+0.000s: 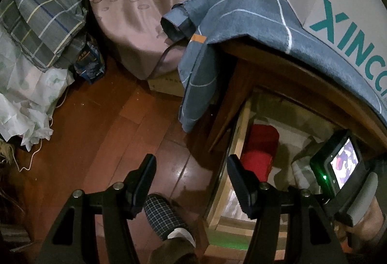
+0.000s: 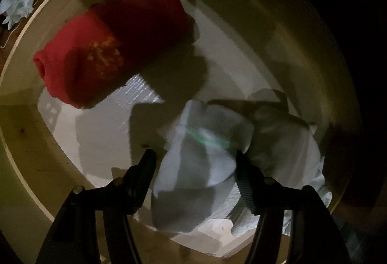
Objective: Take underwear out of drawer
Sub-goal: 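Move the open right gripper back into the drawer and grasp the white sock, then grasp the red folded item in the drawer with the left gripper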
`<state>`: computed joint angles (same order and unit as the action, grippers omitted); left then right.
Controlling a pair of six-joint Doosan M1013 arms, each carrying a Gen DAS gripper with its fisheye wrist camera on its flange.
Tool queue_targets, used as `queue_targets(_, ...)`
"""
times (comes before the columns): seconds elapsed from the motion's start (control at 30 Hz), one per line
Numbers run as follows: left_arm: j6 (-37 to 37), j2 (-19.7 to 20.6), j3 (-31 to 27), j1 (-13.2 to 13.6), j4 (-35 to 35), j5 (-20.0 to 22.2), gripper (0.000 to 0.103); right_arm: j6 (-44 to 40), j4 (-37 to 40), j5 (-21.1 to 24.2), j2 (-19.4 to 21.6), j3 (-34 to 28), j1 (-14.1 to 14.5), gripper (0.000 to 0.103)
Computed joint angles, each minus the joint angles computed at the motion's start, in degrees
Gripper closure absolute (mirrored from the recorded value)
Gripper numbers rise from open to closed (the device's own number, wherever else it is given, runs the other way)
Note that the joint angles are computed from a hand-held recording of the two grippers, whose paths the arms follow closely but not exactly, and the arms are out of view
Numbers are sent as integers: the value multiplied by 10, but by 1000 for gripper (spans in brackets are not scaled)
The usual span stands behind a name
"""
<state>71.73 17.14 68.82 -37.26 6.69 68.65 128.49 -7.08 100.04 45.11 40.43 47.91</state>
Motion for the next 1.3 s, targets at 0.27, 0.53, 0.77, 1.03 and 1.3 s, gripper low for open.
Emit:
queue_targets(0.27, 41, 7, -1, -18, 23, 15, 41, 8, -12, 8, -10, 4, 12, 59)
queue_targets(0.53, 71, 17, -8, -28, 2, 34, 41, 77, 41, -67, -76, 75, 15, 60)
queue_targets(0.77, 94, 20, -9, -32, -20, 38, 41, 229, -14, -156, -145, 161, 31, 60)
queue_targets(1.03, 138, 36, -25, -34, -75, 64, 41, 456, -115, -257, -217, 259, 52, 59)
queue_targets(1.3, 126, 65, -44, -42, -84, 109, 41, 509, -120, -313, -239, 306, 47, 59)
